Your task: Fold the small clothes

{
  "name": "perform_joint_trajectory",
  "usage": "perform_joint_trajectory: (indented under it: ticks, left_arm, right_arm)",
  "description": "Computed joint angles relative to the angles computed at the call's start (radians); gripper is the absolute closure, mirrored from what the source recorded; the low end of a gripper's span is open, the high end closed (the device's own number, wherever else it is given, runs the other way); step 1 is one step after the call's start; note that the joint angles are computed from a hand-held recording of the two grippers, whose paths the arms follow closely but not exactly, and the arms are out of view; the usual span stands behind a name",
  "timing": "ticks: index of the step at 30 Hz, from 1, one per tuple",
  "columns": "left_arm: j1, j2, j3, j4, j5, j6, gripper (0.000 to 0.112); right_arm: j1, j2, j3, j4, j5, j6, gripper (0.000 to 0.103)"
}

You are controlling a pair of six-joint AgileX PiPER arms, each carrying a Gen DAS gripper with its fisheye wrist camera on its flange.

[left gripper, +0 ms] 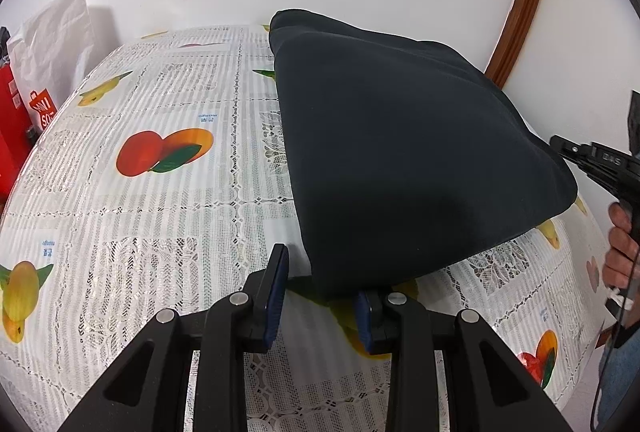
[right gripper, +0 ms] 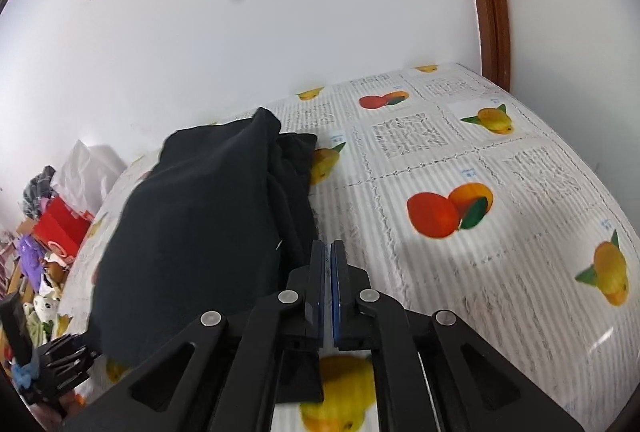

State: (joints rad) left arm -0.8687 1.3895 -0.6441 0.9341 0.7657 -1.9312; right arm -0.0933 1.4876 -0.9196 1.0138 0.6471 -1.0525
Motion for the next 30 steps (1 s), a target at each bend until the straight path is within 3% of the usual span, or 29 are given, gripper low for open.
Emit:
perform_joint_trajectory:
  ticks: [4,7,11,13,16,22,30]
  left_arm:
    - [-0.008,-0.01,0.002,-0.016,-0.005,0.034,0.077]
    - [-0.026,-0.016,0.001,-0.03,0.012,0.046,0.073]
    - [-0.023,-0.018,0.0,-0.038,0.01,0.053,0.073]
    - [-0.022,-0.017,0.001,-0.038,0.013,0.053,0.073]
    - [-0.026,-0.021,0.006,-0.034,0.018,0.046,0.073]
    - [-0.031,-0.057,0.022,-0.06,0.022,0.05,0.073]
    - [-0.179,-0.167,0.055,-0.019,0.126,-0.06,0.073]
  right_arm:
    - [-0.039,-0.038,0.032,0.043,0.096,-0.039,0.082]
    - [-0.029,-0.054,0.061,0.072,0.111,-0.067,0.074]
    - [0.048,-0.027,0.065,0.044,0.032,-0.031,0.075]
    - [0.059,-0.006,0.06,0.069,0.022,-0.047,0.099]
    - [0.01,-0.011,0.078,0.168,0.063,-0.146,0.099]
    - [0.016,-0.071,0.119,0.102,0.019,-0.175,0.099]
    - [-0.021,-0.166,0.177,0.014,0.025,-0.187,0.097]
